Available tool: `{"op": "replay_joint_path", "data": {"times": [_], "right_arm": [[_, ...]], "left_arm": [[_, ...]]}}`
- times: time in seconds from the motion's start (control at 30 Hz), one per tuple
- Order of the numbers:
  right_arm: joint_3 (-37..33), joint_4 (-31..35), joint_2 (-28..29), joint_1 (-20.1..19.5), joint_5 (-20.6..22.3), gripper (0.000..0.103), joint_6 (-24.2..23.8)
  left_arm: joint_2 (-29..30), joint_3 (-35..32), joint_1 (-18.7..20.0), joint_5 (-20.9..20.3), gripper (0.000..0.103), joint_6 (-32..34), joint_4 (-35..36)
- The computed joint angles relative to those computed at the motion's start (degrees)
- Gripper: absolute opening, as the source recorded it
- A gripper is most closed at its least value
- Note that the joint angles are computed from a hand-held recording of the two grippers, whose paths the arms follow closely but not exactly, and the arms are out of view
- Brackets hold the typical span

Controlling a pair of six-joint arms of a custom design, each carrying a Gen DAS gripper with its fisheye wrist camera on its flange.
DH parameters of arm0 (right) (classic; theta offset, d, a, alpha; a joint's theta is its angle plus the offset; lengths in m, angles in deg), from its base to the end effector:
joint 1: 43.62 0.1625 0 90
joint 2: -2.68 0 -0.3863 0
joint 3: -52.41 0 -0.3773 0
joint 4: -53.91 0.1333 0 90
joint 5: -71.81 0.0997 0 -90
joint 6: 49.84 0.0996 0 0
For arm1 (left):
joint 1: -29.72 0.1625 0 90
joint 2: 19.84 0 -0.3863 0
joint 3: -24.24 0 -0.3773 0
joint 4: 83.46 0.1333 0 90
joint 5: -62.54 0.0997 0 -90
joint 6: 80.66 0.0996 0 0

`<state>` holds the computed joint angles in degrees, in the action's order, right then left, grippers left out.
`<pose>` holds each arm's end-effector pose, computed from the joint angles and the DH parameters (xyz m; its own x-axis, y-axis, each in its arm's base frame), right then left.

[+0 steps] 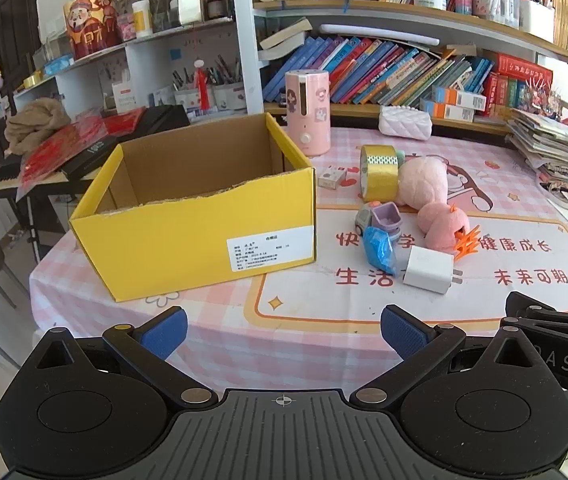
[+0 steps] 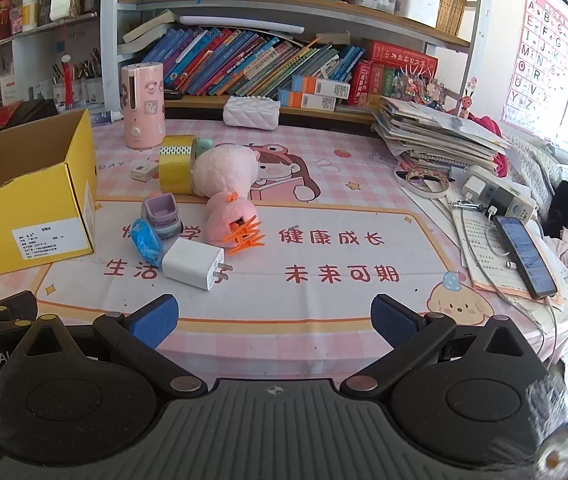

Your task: Organize objects

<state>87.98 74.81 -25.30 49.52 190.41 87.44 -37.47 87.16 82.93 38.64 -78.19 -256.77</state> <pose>0.1263 -0.7386 0.1646 -0.6433 -0.0498 0.7640 -0.6296 0.6023 -0.4908 -0.2617 -0.7246 0.0410 -0.6407 -0.1810 -0.7461 0.4999 0.6393 -0.5843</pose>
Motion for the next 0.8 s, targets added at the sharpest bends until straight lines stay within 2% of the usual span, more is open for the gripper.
{"op": "replay_joint_path", "data": {"times": [0.8], "right_arm": [[0.44, 0.53, -0.39, -0.22, -0.37, 0.103, 0.33]], "left_arm": [[0.36, -0.49, -0.2, 1.9, 0.103, -2.2, 0.74]]}}
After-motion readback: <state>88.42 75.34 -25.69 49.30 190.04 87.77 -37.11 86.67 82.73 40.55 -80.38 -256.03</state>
